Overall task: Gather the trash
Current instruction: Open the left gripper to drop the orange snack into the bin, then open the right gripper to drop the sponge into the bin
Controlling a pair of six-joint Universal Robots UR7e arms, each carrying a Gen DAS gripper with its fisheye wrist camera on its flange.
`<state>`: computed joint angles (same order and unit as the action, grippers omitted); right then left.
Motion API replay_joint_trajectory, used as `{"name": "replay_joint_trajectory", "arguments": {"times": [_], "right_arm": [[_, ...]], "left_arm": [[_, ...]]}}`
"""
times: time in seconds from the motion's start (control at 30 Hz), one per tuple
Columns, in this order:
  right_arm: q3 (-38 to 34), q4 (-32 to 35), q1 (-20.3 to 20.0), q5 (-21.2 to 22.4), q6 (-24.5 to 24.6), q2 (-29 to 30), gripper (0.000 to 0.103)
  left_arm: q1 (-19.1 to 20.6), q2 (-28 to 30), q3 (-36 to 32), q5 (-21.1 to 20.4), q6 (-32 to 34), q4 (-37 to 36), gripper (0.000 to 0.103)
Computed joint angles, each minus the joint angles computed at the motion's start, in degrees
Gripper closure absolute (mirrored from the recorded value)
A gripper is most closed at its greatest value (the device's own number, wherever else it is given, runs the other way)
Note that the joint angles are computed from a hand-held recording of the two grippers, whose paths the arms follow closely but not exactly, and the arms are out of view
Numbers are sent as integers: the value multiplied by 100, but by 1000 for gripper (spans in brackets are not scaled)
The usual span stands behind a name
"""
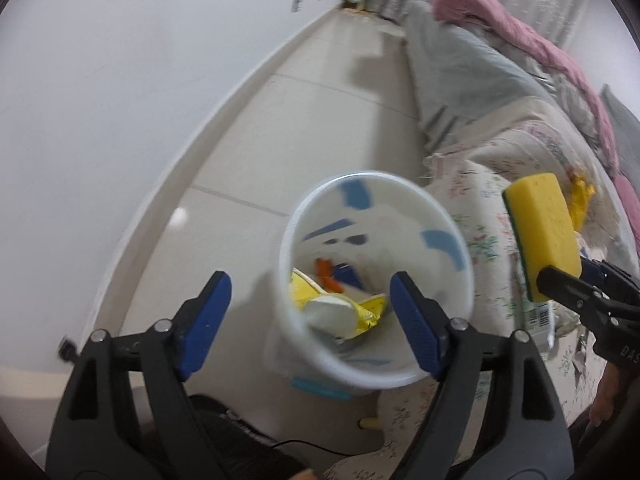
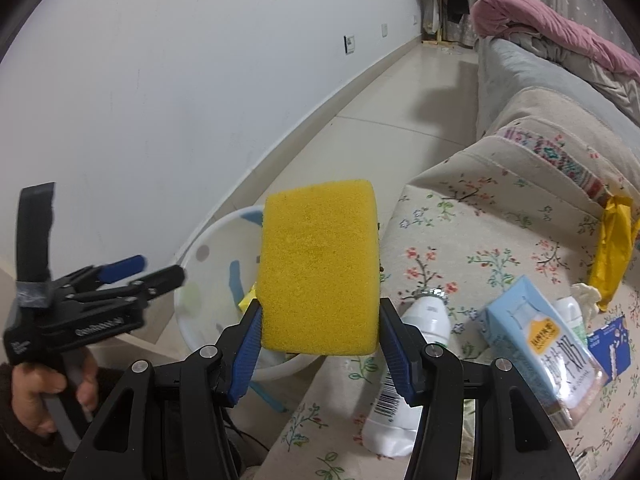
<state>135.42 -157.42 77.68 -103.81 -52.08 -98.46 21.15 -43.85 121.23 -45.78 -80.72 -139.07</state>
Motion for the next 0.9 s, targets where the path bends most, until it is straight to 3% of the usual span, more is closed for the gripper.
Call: {"name": "replay_joint_trajectory", "arguments": {"times": [0.17, 0.57, 0.7, 0.9], "right_arm": [[51, -217, 131, -196, -2, 315, 47], [132, -689, 329, -420, -86, 847, 44], [177, -919, 355, -373, -182, 869, 25], [179, -939, 389, -409, -182, 771, 23]], "left_arm": [[-140, -191, 123, -35, -796, 758, 2], [-225, -380, 357, 32, -1004, 655, 1], [-214, -418, 401, -4, -980, 569, 1], [-206, -412, 410, -16, -901, 454, 1]]}}
